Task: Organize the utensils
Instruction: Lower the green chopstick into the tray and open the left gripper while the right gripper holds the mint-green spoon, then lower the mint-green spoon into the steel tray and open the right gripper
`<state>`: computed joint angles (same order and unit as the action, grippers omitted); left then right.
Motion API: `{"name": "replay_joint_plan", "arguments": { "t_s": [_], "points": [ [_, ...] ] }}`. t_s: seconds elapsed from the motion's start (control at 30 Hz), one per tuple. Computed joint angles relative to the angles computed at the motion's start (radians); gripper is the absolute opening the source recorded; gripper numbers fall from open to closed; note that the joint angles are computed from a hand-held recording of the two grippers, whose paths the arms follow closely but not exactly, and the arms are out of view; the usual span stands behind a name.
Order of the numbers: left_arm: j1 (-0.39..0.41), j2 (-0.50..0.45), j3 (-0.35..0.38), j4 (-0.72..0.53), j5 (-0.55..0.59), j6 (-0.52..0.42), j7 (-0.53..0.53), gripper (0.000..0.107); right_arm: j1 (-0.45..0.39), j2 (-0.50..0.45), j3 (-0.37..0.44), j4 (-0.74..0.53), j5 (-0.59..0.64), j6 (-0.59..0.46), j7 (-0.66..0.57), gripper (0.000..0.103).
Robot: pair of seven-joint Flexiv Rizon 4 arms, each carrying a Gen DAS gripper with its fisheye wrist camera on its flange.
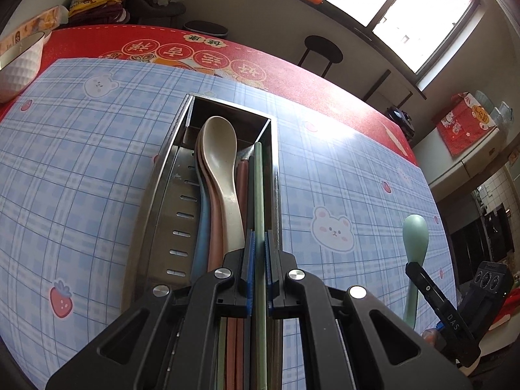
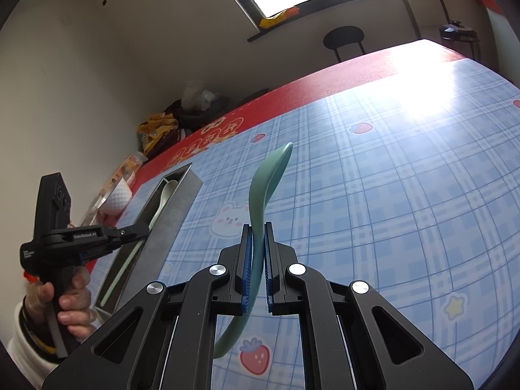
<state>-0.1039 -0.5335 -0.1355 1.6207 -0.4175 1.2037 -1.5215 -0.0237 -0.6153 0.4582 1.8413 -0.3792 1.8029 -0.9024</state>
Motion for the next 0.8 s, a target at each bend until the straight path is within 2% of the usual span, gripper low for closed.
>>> {"name": "replay_joint_plan", "arguments": {
  "t_s": [0.2,0.33,0.53,0.67,0.73,0.8],
  "points": [
    [-0.008,-0.006,0.017,-0.021,0.031,-0.035,-0.006,0.006,-0.005,-0.007,0.007,-0.006,-0.001,-0.002,-0.004,0.007],
    [0.001,0.005,0.005,-0.003,0.018,-0.016,0.009,0.006,-0.005,-0.007,0.009,-0.006,0.0,-0.001,-0.005,0.007],
    [-0.015,0.05,0.018,0.058,0.066,0.088,0.061,0.007,-0.005,-0.013,0.01,-0.01,0.002,0.004,-0.001,0.007],
    [-0.063,0.084,0.089,0.114,0.168,0.182,0.051,0.011,-0.007,-0.015,0.01,-0.01,-0.002,0.005,0.002,0.007],
    [-0.066,0.098,0.101,0.148,0.203,0.228,0.054,0.013,-0.004,-0.013,0.006,-0.009,-0.001,0.005,0.004,0.007],
    [-0.073,0.111,0.123,0.181,0.238,0.276,0.053,0.019,0.001,-0.01,-0.001,-0.007,0.0,0.005,0.006,0.007]
  ]
}}
